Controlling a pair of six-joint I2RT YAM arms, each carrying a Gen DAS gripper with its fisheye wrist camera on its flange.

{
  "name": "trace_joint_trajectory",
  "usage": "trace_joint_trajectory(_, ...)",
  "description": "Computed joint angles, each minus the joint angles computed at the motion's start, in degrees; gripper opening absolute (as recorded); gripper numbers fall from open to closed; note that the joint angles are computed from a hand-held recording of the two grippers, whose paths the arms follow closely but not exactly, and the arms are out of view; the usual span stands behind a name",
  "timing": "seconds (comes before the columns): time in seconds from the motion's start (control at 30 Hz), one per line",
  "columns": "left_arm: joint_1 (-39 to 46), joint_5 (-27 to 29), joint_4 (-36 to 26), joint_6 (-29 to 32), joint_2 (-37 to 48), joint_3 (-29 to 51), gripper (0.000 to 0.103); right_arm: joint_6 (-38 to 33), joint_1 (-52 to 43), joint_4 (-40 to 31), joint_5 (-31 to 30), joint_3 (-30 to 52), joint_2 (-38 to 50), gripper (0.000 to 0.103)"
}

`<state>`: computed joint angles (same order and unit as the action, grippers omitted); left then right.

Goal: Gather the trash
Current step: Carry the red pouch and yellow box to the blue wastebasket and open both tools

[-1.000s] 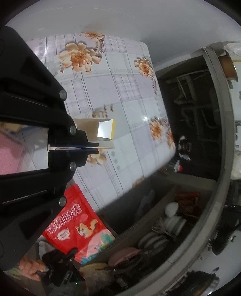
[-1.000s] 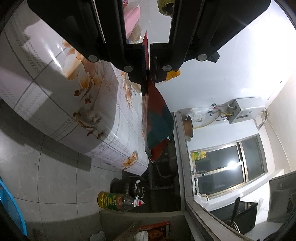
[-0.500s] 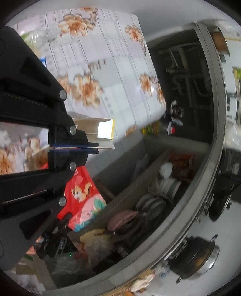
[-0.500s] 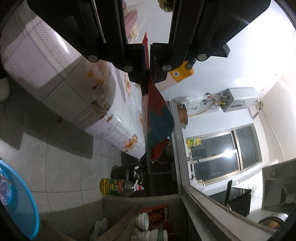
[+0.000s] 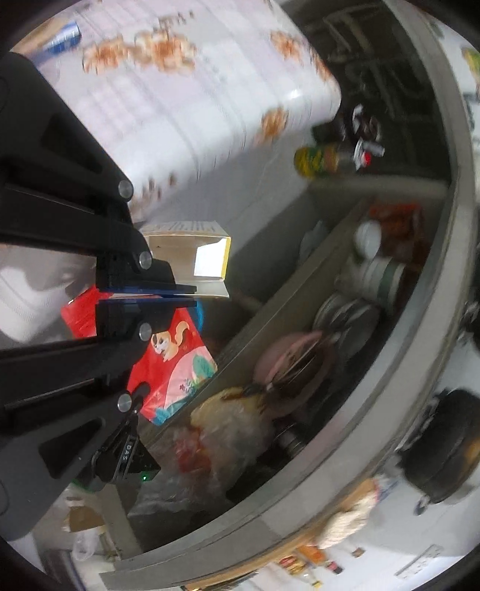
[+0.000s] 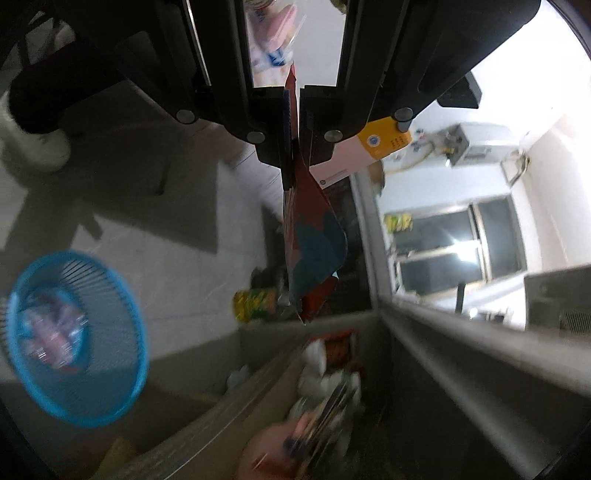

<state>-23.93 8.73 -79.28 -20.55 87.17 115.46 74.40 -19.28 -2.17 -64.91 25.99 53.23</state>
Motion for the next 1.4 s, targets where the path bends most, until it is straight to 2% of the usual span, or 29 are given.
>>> trace_joint_trajectory(0.1,-6.09,-1.36,4.05,-2.60,2.60,-2.60,0.000,-14.18,-9.55,-12.20,-3.87,1.90,4.27,0.003)
trace_joint_trajectory(0.2,-9.83,-1.58,7.22,-4.14,6.02,-3.71,0.000,-26.94,-16.38,-21.67,-4.70,3.69,10.26,0.003)
trace_joint_trajectory(0.3,-13.42,-1.14,10.84,-5.79,11.19,-4.34,0.000,-34.74,-20.44,-25.56,-3.51,4.27,16.12,0.003)
trace_joint_trajectory(0.4,-15.09,-0.41,12.87,-6.26,15.77,-3.93,0.000,-37.77,-21.93,-24.38,-0.78,4.22,21.86,0.003)
trace_joint_trajectory(0.67,-17.31,3.77,14.84,-8.27,32.51,2.94,0.000,-33.30,-17.88,-9.17,6.27,3.98,36.08,0.005)
trace_joint_trajectory(0.73,-17.52,4.28,13.60,-8.36,37.07,6.56,0.000,-35.53,-16.48,-7.65,8.36,6.04,41.77,0.007)
trace_joint_trajectory(0.77,-17.62,4.04,12.82,-8.65,39.01,8.03,0.002,-36.87,-15.21,-7.02,10.75,7.55,45.72,0.011)
trace_joint_trajectory(0.8,-17.57,3.98,12.39,-9.09,40.21,8.90,0.008,-36.92,-14.55,-5.65,11.82,7.94,48.16,0.025)
trace_joint_trajectory(0.83,-17.26,4.53,13.16,-9.91,40.75,8.25,0.017,-37.94,-13.85,-5.50,13.30,9.01,51.08,0.034)
trace_joint_trajectory(0.87,-17.02,4.70,14.25,-10.85,40.55,6.83,0.022,-38.58,-13.44,-5.62,15.96,9.69,53.61,0.042)
trace_joint_trajectory(0.9,-16.78,4.74,14.63,-11.18,40.41,6.25,0.031,-39.68,-14.50,-5.44,16.66,9.58,55.03,0.042)
trace_joint_trajectory(1.03,-16.08,4.08,15.84,-10.15,37.26,1.71,0.041,-42.14,-17.19,-5.02,16.96,7.99,56.30,0.044)
trace_joint_trajectory(1.27,-14.59,1.90,15.25,-9.05,28.19,-5.14,0.045,-49.33,-22.04,-11.65,16.41,5.54,50.69,0.045)
trace_joint_trajectory(1.4,-14.08,1.22,13.25,-6.77,19.51,-9.92,0.048,-56.37,-23.58,-21.33,15.99,5.04,43.10,0.045)
